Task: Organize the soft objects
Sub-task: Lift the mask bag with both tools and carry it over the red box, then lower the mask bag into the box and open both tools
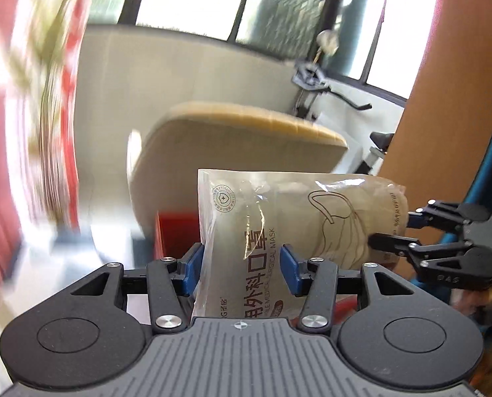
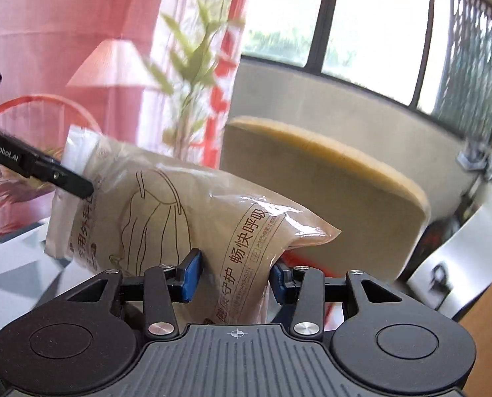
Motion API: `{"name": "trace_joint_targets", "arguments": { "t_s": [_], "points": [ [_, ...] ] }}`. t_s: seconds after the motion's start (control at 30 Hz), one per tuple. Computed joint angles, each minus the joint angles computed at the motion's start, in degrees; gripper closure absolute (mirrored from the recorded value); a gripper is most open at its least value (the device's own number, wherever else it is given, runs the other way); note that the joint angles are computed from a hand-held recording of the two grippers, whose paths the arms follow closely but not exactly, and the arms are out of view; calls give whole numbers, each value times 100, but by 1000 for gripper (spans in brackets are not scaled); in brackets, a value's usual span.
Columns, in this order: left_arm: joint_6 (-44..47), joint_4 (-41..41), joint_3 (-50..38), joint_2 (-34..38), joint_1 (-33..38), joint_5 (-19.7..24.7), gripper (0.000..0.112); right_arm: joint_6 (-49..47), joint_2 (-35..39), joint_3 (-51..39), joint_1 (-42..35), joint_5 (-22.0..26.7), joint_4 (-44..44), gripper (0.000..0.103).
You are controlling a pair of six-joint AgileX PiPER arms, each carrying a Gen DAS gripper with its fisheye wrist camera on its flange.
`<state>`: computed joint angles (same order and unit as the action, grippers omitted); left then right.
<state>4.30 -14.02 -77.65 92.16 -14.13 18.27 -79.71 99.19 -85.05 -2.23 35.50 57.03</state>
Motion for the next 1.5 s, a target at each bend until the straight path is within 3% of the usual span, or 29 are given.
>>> {"name": "trace_joint_targets", "arguments": {
  "t_s": [0.07,0.27,0.4,0.5,0.63,0.83,1.13,1.27,1.43,1.5],
  "points": [
    [-355,355,-478,362,-52,37,59,-47,208,-208,76,-290,50,64],
    [-380,273,-1411,1364,-48,320,60,-454,794,-220,162,-898,646,64],
    [-336,107,-1486,1703,-44,396,63,-656,1110,26,152,-1059,975,64],
    [-162,-7,-1646,1916,-23,690,69,-648,1221,211,82,-1047,994,65],
    [52,28,-1874,2132,-7,972,69,-66,1314,165,-54,-759,472,66],
    [-146,336,-2166,2407,78,1440,69,1819,1659,-527,136,-399,-1136,67],
    [-566,630,-3024,2991,-12,2107,69,4097,2700,-2302,185,811,-2460,68],
    [-806,858,-3679,3408,-55,2596,69,4815,3076,-2962,236,1181,-2838,68],
    [-897,1052,-4047,3656,-120,2923,69,5350,3422,-3561,433,1367,-3497,68],
    [-904,1095,-4221,3785,-131,3044,69,5484,3629,-4013,507,1662,-3783,67]
  ]
}}
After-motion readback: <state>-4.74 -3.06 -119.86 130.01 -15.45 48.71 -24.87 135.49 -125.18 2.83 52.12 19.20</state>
